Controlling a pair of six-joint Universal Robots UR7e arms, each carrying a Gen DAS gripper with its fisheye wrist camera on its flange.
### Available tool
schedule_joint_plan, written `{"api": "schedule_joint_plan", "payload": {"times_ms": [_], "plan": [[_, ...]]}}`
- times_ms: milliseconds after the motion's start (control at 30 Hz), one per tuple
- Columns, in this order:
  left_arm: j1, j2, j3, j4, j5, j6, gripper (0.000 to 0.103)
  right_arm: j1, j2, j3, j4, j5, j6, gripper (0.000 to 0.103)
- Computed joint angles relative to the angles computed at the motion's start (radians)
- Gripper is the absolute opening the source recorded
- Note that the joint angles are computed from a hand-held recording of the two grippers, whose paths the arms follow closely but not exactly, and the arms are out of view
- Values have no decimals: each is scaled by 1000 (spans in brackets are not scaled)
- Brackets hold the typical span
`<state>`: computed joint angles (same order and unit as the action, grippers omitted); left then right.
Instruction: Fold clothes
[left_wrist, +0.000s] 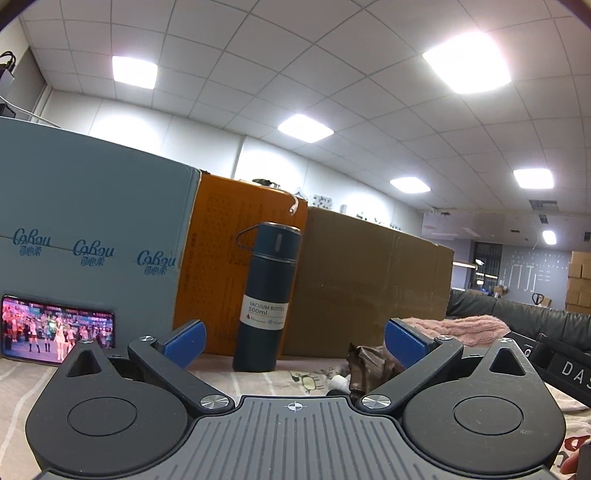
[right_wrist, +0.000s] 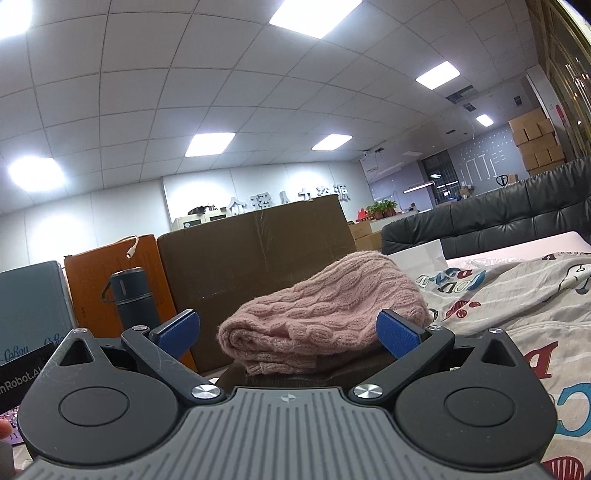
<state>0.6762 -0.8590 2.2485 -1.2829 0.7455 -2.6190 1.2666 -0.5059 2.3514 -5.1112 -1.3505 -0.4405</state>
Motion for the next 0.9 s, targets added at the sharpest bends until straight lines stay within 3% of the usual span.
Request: {"api": "schedule_joint_plan", "payload": {"times_ms": [900], "plan": [[2,-6,3,10,3,-15,103,-3,-3,1,27,0,-4,103]]}}
